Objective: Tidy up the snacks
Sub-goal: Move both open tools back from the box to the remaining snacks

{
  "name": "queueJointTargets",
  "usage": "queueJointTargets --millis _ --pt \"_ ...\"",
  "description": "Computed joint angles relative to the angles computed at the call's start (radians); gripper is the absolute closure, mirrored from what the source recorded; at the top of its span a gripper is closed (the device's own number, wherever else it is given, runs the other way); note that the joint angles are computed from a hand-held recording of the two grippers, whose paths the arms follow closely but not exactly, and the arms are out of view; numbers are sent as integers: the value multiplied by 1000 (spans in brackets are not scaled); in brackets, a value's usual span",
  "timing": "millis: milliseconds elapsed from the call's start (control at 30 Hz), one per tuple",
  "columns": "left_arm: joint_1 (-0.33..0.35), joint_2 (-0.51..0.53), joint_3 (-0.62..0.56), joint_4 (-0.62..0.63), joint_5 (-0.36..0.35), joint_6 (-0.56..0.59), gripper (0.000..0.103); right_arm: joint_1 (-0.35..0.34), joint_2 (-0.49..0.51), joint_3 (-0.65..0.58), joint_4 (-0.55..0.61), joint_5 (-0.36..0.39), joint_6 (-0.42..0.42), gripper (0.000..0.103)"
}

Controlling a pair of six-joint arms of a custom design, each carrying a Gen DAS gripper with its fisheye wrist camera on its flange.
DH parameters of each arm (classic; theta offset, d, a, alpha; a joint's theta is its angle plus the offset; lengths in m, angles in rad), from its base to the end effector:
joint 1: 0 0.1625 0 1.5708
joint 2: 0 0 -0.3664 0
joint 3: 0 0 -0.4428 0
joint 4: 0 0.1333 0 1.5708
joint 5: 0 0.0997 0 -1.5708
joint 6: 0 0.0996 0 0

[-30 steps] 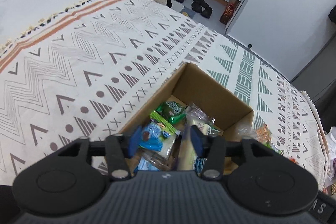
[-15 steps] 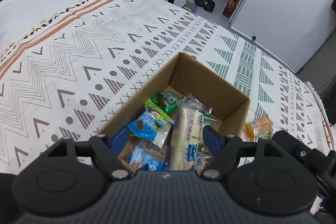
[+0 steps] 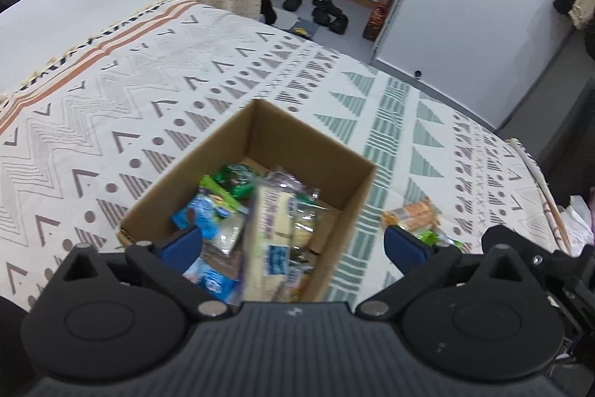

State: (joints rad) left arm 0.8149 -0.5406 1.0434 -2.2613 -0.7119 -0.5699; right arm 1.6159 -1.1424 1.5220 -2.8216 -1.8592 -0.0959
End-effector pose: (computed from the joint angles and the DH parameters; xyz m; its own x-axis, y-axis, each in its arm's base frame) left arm -0.4053 -0.7342 0.0924 -0.8454 -0.0950 -0.5256 0.2586 0.7882 -0.5584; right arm 0.1365 -0.6953 0.3465 -0.9603 0.1118 0.2556 -0.1215 0.6570 -0.7441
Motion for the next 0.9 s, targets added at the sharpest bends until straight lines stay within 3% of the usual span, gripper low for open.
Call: queueJointTargets --millis 500,900 --pt "-29 35 -10 -67 -98 32 0 -49 -91 39 -1 1 20 0" --pt "-32 150 -157 16 -123 22 0 -112 -132 45 -5 -21 58 0"
